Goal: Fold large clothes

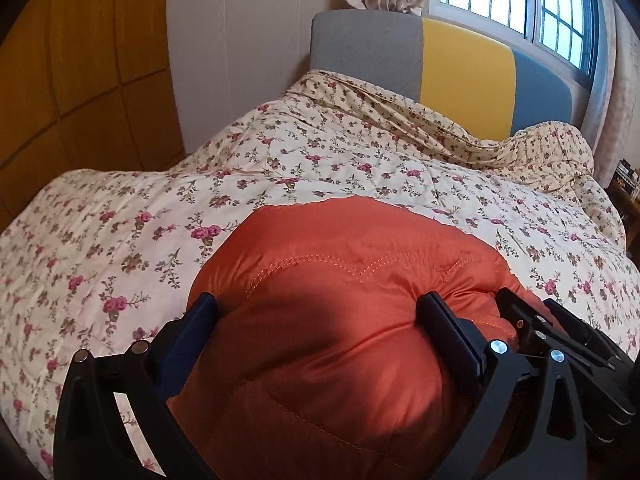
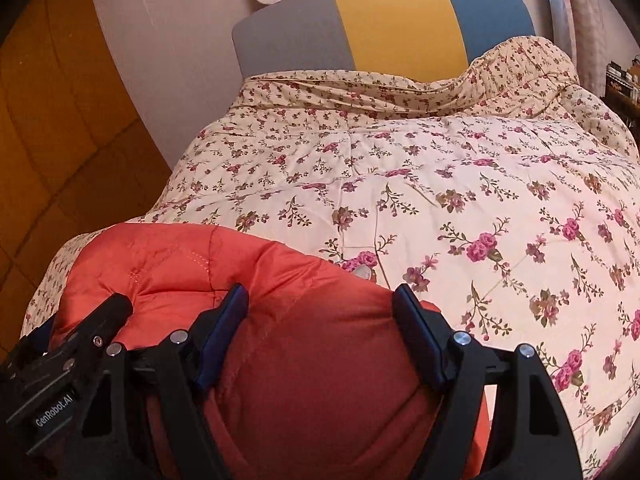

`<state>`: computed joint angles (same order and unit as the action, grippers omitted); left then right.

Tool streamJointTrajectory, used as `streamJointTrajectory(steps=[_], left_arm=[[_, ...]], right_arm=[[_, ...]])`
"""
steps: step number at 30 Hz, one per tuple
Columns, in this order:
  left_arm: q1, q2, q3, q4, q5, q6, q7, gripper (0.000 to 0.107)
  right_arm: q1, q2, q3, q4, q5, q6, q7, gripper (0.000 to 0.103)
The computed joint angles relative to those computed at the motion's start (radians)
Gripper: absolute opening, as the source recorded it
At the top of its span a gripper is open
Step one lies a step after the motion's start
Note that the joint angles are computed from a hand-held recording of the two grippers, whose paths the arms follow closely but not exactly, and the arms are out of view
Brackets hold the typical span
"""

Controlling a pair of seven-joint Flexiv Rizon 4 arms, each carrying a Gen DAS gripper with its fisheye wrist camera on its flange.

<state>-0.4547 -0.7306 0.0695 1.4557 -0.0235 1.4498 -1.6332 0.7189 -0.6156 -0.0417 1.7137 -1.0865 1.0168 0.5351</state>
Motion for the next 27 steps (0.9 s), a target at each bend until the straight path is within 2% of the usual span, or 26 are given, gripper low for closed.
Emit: streamJointTrajectory(steps=[6, 8, 10, 13, 16, 20, 23, 25, 27], left_arm=[[0.04, 0.033, -0.056, 0.075, -0.011, 0.087, 0.048, 0.1], [0.069, 0.061, -0.095, 0.123, -0.024, 0.112, 0.077, 0.1], [0.086, 0.091, -0.117, 0.176, -0.043, 0.142, 0.088, 0.1], [0.082, 0.136, -0.115, 0.253, -0.07, 0.188, 0.078, 0.1], [0.037, 0.182, -0.058, 0.324, -0.084, 0.236, 0.052, 0.1], [-0.074, 0.232, 0.077, 0.396, -0.083, 0.254, 0.036, 0.1], [-0.089, 0.276, 0.098, 0.461, -0.077, 0.268, 0.042, 0.1], [-0.144, 0.302, 0.162, 0.499, -0.072, 0.266, 0.035, 0.1], [-0.14, 0.33, 0.159, 0.536, -0.068, 0.27, 0.04, 0.1]], right_arm=[[0.026, 0.05, 0.004, 0.044, -0.058, -0.043, 0.079, 0.078], [0.034, 0.073, 0.022, 0.061, -0.069, -0.084, 0.1, 0.083], [0.04, 0.099, 0.056, 0.077, -0.033, -0.149, 0.111, 0.099], [0.026, 0.141, 0.07, 0.137, -0.102, -0.09, 0.253, 0.099], [0.026, 0.173, 0.109, 0.163, -0.109, -0.113, 0.281, 0.101], [0.062, 0.196, 0.169, 0.157, -0.042, -0.23, 0.199, 0.101], [0.1, 0.209, 0.197, 0.15, -0.015, -0.304, 0.171, 0.101], [0.127, 0.217, 0.219, 0.139, 0.022, -0.369, 0.146, 0.101], [0.152, 0.223, 0.234, 0.127, 0.052, -0.43, 0.136, 0.101]])
